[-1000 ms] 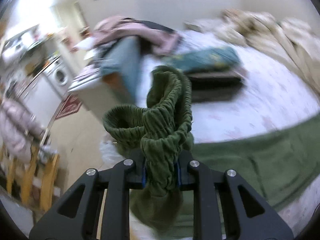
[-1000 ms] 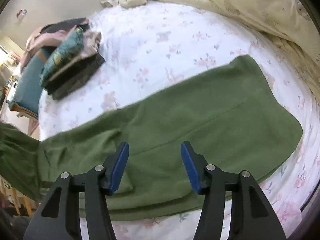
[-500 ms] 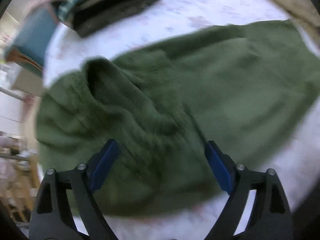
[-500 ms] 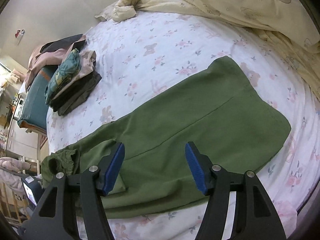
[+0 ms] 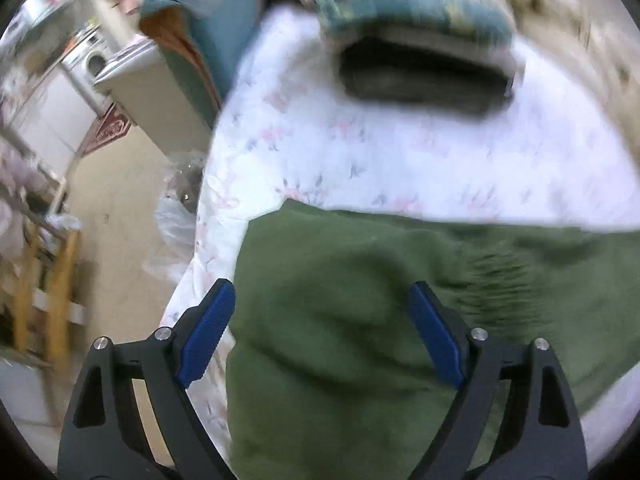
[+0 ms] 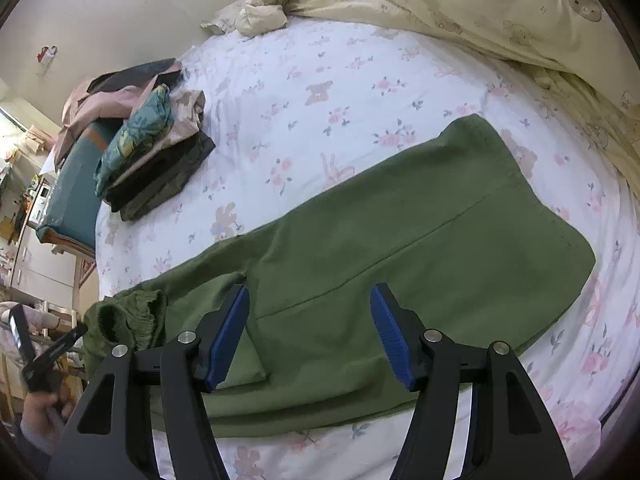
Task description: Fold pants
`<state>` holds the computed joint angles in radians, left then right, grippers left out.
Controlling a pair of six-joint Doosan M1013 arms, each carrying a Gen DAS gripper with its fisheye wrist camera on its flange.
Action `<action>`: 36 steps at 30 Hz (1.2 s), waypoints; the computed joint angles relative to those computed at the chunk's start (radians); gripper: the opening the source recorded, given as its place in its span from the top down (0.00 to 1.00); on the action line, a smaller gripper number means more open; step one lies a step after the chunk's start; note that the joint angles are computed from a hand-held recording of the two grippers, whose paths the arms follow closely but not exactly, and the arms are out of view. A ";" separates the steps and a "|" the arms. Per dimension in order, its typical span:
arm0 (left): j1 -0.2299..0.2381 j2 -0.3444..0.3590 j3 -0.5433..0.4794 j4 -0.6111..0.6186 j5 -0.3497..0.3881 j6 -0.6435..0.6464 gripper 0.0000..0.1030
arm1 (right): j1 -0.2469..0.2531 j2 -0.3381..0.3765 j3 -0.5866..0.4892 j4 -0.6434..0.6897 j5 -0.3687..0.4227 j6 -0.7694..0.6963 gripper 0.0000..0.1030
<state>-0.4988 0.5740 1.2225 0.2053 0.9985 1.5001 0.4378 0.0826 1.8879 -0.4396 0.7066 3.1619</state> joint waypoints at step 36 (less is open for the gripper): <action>-0.058 -0.050 0.028 -0.273 -0.006 0.216 0.12 | -0.001 -0.134 0.207 -0.149 0.219 0.661 0.37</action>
<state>-0.5568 0.5241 1.2509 -0.0675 0.9926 1.7162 0.4369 -0.0511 2.0950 -0.5887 0.9256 3.8233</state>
